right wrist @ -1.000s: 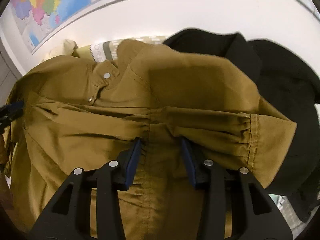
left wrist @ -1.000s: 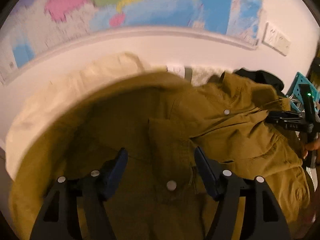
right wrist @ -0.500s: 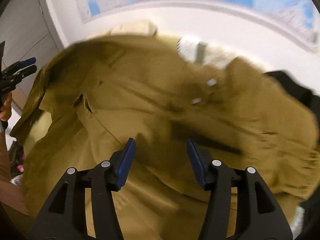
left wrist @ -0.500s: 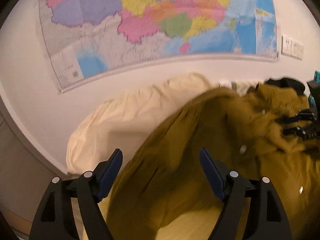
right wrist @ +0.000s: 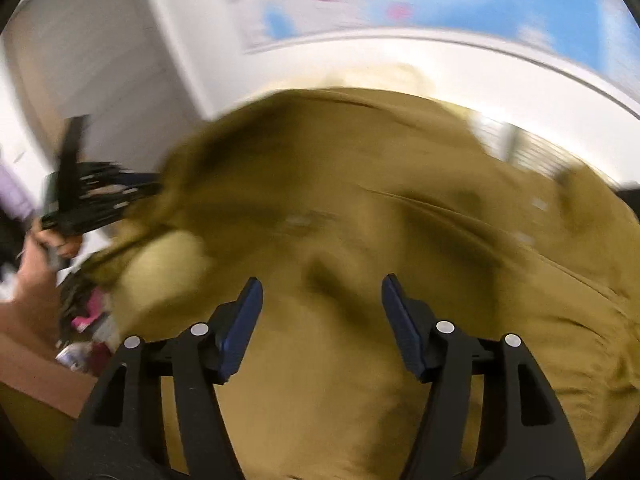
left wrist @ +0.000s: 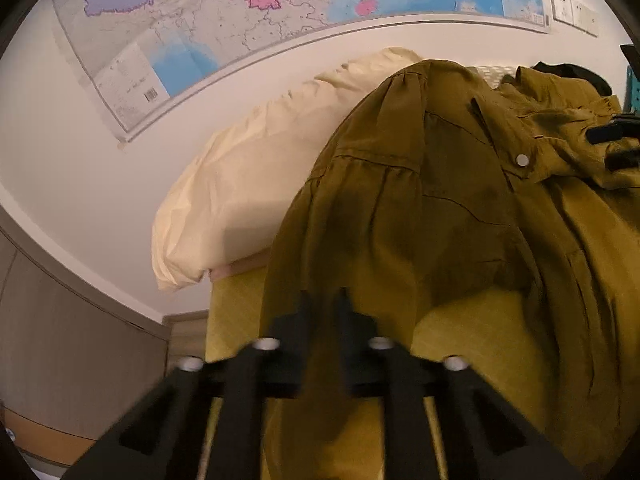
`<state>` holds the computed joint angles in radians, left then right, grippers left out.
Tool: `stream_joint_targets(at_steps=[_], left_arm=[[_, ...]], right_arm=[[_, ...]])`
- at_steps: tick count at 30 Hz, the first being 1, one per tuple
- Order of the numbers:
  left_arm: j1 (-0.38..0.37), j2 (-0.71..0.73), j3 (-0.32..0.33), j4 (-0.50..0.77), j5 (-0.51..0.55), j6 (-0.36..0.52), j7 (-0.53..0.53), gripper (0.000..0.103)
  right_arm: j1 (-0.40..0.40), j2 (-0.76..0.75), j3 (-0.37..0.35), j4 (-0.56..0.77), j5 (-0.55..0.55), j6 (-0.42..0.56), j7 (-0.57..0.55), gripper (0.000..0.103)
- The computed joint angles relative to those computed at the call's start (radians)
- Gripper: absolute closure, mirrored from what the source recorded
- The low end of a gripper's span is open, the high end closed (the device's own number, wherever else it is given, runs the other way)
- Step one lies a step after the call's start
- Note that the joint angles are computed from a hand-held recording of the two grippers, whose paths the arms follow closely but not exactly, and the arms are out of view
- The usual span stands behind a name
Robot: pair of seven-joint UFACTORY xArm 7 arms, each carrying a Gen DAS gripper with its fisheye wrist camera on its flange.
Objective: Fold large clothes
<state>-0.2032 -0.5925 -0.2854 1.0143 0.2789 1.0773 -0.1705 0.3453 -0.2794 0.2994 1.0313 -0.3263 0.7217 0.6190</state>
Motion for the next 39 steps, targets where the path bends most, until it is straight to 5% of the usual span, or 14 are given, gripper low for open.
stream_joint_targets(at_steps=[2,5,10,12,14,17,19,20,25,34,39], left_arm=[[-0.012,-0.03,0.024,-0.017,-0.028,-0.023,0.006,0.089],[-0.023,-0.103,0.033,-0.059,-0.052,-0.08,0.008,0.045],[-0.029,-0.187,0.013,-0.1,-0.072,-0.057,0.041,0.042],[-0.03,-0.218,0.008,-0.122,-0.084,-0.023,0.047,0.031],[-0.03,-0.255,0.004,-0.152,-0.089,0.021,0.055,0.028],[-0.045,-0.305,0.004,-0.201,-0.101,0.083,0.085,0.031],[-0.036,-0.304,-0.013,-0.212,-0.091,0.129,0.096,0.071],[-0.027,-0.287,-0.014,-0.203,-0.09,0.142,0.094,0.103],[-0.088,-0.238,0.017,-0.097,-0.187,0.025,0.113,0.101],[-0.374,0.091,0.037,0.239,-0.521,-0.247,0.369,0.099],[-0.506,0.377,0.108,0.365,-0.907,-0.293,0.551,0.093]], right_arm=[[0.038,0.083,-0.015,0.041,0.072,-0.085,-0.075,0.04],[0.075,0.241,-0.034,0.144,0.158,-0.174,-0.163,0.04],[0.077,0.524,-0.037,0.404,0.328,-0.192,-0.285,0.037],[0.097,0.609,-0.066,0.501,0.387,-0.178,-0.314,0.038],[0.086,0.68,-0.057,0.588,0.444,-0.176,-0.352,0.046],[0.064,0.727,-0.031,0.673,0.533,-0.174,-0.426,0.087],[0.078,0.709,-0.044,0.691,0.525,-0.157,-0.445,0.093],[0.075,0.697,-0.04,0.699,0.537,-0.145,-0.464,0.094],[0.104,0.605,-0.081,0.705,0.491,-0.101,-0.456,0.097],[0.057,0.311,-0.125,0.553,0.429,-0.006,-0.387,0.097],[0.008,0.087,-0.129,0.298,0.376,0.002,-0.298,0.09]])
